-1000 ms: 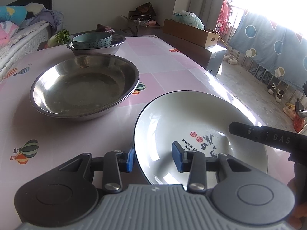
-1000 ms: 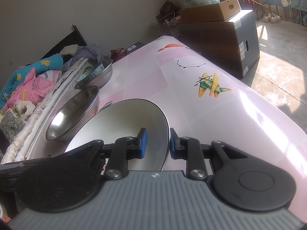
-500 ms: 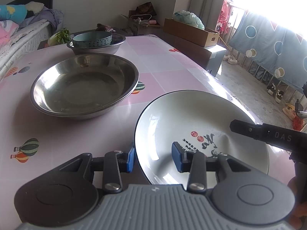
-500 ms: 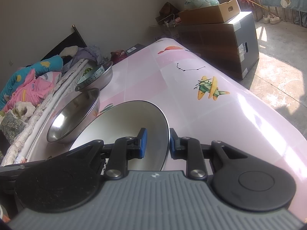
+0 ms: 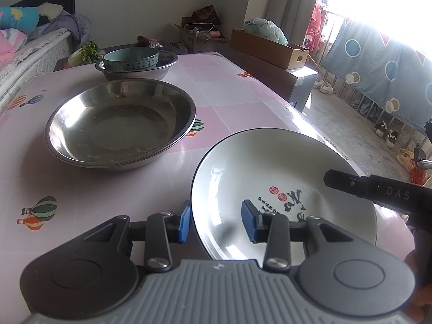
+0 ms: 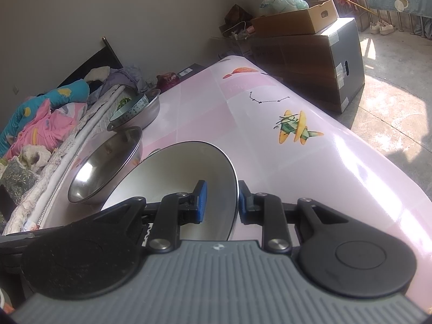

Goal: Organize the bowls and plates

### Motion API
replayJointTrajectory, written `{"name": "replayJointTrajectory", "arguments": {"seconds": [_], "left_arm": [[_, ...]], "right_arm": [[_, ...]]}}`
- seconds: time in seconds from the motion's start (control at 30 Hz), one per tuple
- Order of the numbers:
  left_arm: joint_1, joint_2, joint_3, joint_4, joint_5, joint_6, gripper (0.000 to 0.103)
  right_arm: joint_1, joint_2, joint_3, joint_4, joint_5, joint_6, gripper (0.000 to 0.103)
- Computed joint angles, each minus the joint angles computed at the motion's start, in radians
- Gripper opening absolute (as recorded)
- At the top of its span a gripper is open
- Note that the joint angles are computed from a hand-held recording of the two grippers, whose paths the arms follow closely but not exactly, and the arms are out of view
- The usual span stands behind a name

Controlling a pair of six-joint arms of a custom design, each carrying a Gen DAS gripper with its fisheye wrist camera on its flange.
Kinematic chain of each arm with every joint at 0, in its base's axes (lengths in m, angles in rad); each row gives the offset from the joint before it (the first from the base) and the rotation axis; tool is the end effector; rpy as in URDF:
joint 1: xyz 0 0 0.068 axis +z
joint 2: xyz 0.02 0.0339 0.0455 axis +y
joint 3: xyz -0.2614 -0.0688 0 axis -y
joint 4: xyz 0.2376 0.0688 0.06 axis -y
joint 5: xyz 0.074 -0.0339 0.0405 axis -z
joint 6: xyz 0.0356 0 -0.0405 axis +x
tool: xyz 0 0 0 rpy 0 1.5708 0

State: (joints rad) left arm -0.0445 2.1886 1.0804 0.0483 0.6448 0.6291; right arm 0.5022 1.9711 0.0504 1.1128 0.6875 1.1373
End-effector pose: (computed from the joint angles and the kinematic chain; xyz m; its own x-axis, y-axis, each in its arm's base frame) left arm 0.3799 -0.0383 0.0514 -0.5109 0.4935 -0.7039 0.7789 0.6122 -0.1362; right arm 0.1572 0.0605 0.0371 -0.2549 0.6602 -0.7065 0.5802 0.6890 0.4344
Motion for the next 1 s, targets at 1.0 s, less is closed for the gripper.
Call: {"name": "replayJointTrajectory", "arguments": {"seconds": [1.0], "left_arm": [[0.013, -0.020, -0.002, 0.000, 0.019, -0.004, 0.035]], "right_arm": [[-0.003, 0.012, 0.016, -0.004, -0.005, 0.023, 0.023]]}}
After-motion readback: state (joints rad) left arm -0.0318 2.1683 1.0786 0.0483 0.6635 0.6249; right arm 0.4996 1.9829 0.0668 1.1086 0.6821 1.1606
